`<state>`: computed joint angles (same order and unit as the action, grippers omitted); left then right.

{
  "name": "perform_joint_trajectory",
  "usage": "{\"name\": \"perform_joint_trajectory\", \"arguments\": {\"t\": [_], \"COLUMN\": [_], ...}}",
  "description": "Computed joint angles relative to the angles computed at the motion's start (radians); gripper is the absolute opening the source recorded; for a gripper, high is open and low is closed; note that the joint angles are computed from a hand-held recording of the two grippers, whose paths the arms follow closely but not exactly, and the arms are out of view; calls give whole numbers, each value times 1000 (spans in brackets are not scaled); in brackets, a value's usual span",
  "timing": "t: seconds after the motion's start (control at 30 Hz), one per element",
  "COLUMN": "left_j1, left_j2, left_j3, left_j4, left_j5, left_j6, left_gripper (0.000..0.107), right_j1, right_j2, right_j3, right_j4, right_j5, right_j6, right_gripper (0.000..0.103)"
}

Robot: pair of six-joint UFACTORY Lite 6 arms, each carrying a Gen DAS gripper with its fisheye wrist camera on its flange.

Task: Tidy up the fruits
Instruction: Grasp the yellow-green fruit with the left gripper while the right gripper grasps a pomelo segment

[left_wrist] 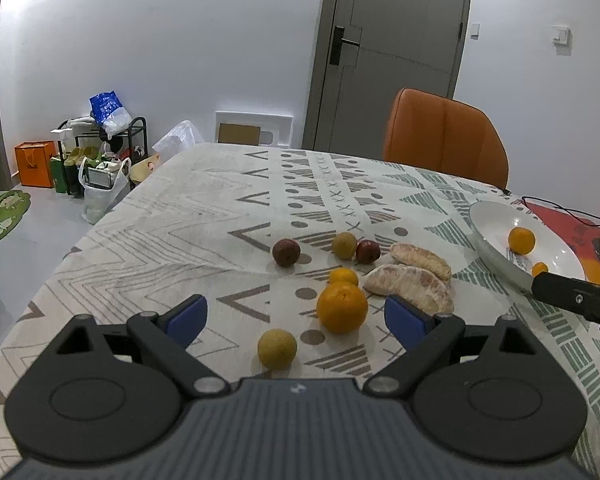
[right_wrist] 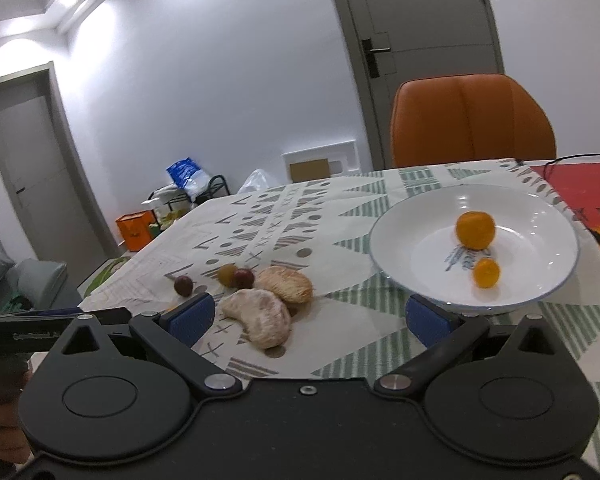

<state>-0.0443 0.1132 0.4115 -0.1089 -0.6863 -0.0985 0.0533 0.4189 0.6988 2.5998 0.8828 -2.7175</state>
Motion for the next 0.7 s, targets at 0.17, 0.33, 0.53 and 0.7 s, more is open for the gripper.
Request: {"name": "perform_joint_trajectory", "arguments": {"t": [0.17, 0.33, 0.53, 0.7], "left_j1": [19, 25, 75, 100], "left_j2": [67, 126, 185, 212], "left_j3": [25, 62, 91, 90], "left_j4": [59, 65, 133, 162], "left_j5": [-29, -38, -23, -44], "left_j6": [-55, -57, -112, -124], "left_gripper": [92, 90, 71, 47], "right_j1": [28, 48, 80, 102], "right_j2": [27, 50, 89, 136], "right_j3": [27, 57, 104, 163], "right_j4": [10, -1, -8, -17], "right_j5": [-20, -49, -74, -102], "right_j6": [-10, -12, -19, -2], "right_gripper": [103, 103, 99, 93]}}
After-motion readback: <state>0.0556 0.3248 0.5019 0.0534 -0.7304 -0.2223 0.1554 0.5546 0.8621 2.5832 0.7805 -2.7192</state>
